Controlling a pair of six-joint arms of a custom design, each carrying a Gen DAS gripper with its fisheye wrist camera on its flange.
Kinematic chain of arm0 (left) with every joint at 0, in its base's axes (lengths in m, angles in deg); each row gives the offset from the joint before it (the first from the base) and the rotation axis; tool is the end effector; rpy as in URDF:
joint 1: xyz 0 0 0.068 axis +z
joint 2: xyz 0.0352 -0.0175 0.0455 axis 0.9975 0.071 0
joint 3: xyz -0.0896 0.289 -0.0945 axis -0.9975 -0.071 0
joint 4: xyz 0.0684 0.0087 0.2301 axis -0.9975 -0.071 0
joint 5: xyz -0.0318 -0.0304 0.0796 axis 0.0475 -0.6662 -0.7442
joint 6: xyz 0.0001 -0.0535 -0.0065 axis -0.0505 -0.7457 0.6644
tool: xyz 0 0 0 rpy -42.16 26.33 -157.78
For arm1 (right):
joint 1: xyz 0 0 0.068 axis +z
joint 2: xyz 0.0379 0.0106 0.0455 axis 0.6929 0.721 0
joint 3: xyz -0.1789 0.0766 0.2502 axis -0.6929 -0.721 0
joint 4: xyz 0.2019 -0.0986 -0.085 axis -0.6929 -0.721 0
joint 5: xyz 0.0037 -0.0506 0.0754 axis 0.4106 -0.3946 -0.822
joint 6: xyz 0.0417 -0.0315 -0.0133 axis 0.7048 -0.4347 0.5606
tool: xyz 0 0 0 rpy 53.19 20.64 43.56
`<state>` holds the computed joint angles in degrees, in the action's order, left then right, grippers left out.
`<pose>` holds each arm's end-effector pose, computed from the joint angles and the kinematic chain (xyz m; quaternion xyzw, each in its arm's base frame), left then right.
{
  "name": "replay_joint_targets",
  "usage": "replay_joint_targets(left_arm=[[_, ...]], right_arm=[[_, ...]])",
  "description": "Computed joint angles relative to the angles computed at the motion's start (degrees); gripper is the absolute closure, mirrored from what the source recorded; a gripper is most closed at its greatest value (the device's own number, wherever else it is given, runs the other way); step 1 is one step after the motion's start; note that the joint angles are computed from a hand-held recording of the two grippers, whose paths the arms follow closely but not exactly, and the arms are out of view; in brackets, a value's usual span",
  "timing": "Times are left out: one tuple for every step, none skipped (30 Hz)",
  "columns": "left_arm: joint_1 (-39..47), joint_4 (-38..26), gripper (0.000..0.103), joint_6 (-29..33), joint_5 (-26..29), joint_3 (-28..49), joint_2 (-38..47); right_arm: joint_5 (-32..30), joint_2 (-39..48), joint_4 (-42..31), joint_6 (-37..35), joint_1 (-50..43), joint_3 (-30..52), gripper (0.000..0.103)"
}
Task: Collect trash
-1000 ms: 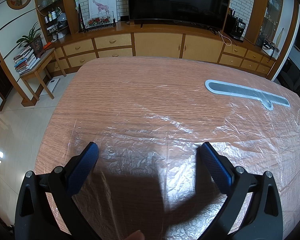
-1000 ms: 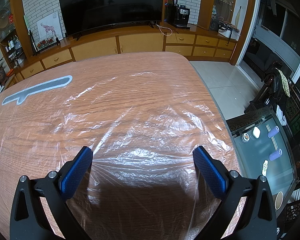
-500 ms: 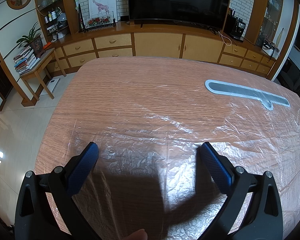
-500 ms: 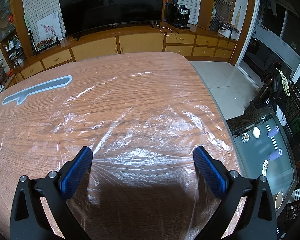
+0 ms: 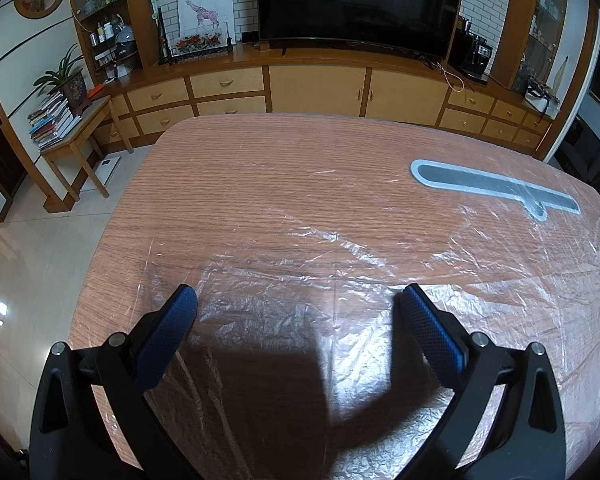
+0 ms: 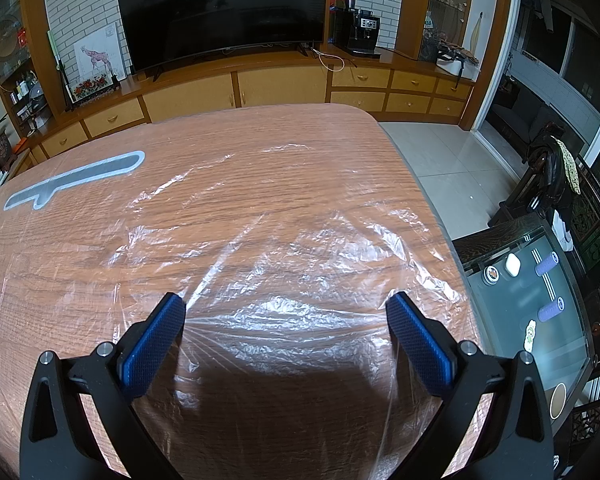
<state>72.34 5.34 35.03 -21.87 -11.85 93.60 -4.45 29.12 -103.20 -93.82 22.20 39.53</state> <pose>0.2200 -0.0432 0.2639 -0.1232 0.9452 0.0392 0.2998 0.2503 -0.0898 0.2837 -0.0385 0.9536 0.0112 0.2984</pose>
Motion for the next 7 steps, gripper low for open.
replay_joint_targets(left_arm=[[-0.02,-0.04,0.001,0.01,-0.04,0.09,0.07],[0.02,-0.08,0.001,0.04,-0.02,0.11,0.03],[0.14,-0.09,0.001,0.11,0.07,0.14,0.03],[0.32,-0.09,0.001,0.26,0.17,0.24,0.09],[0.13,-0.07,0.001,0.1,0.07,0.12,0.03],[0.13,-0.07,0.001,0.1,0.07,0.12,0.03],[0.18,-0.09,0.001,0.15,0.09,0.17,0.05]], right_arm=[[0.05,0.04,0.0,0.07,0.09,0.05,0.004],[0.02,0.02,0.01,0.03,0.04,0.01,0.004],[-0.03,0.01,0.01,-0.03,-0.04,-0.02,0.004],[0.09,0.02,0.0,0.13,0.16,0.04,0.004],[0.08,0.01,0.03,0.12,0.14,0.0,0.004],[0.08,0.01,0.03,0.12,0.14,0.0,0.004],[0.01,0.02,-0.01,0.03,0.03,0.02,0.004]])
